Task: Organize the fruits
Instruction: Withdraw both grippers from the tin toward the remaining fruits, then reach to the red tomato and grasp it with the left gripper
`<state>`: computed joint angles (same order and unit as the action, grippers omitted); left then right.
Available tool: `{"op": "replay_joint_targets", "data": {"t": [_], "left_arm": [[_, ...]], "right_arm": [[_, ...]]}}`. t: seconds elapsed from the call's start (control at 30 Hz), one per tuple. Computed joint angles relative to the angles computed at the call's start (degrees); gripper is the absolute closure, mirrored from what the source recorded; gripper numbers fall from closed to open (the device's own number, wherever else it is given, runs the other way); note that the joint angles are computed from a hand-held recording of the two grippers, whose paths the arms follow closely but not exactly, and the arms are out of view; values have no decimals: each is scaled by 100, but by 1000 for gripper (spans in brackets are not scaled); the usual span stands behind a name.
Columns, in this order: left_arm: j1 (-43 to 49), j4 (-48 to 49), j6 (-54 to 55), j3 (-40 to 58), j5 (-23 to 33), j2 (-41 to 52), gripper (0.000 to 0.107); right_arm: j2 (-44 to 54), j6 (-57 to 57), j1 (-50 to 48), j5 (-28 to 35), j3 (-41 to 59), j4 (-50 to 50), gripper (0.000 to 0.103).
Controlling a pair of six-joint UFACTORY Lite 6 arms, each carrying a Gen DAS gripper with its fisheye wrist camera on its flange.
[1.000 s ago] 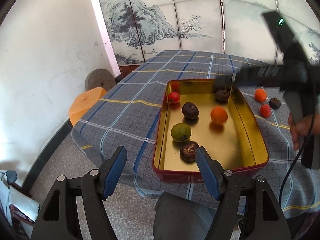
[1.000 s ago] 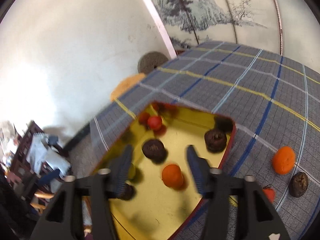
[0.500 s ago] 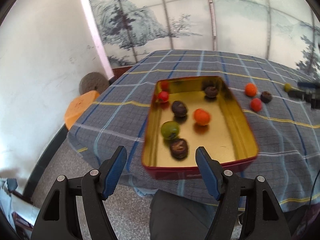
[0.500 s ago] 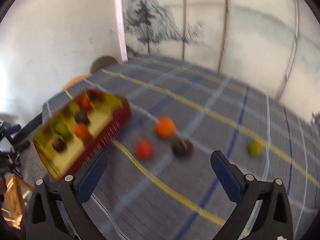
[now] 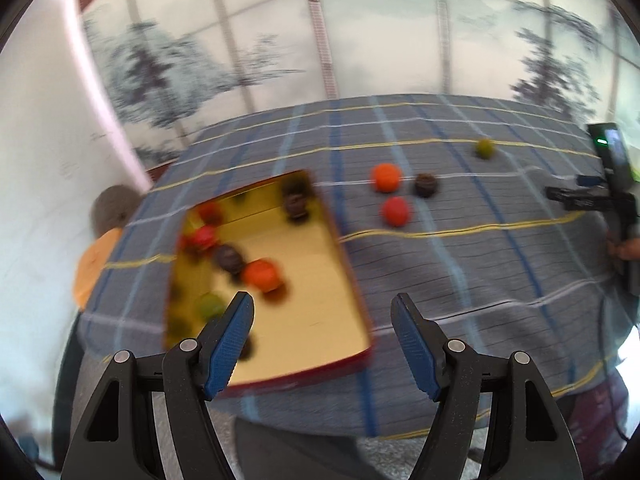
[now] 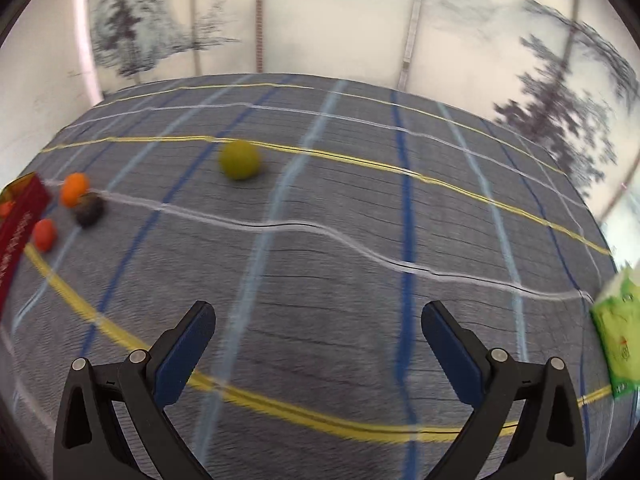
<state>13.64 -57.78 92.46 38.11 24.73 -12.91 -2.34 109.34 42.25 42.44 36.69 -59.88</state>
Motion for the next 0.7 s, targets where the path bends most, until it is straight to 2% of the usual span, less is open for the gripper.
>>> {"op": "replay_joint_targets", "data": {"t": [0.07,0.13,0.23,0.5,0.63,0.7], "left_arm": [[-421,428,-591,284,-10,270,36],[-783,752,-1128,639,18,645,37],[-1336,1234,-2098,1439,36,1496,42],[-2339,3243,-5009,3655,-360,3961,51],[-2478,3985,-5898,4423,-361,4751,53],[-2497,3822,-5746,4714,-292,5023,54]], "right_arm": [[-149,127,-200,-207,-218,0,1],[-407,237,-551,-916,-549,-113,0],[-760,674,-656,-1322,-908,-732,0],[-1195,1086,-637,-1504,-1264,-1095,0],[-1125,1067,-623,-1495,-1191,-1072,0],[-1142,1062,-599,-1484,-1195,-1051,0]]}}
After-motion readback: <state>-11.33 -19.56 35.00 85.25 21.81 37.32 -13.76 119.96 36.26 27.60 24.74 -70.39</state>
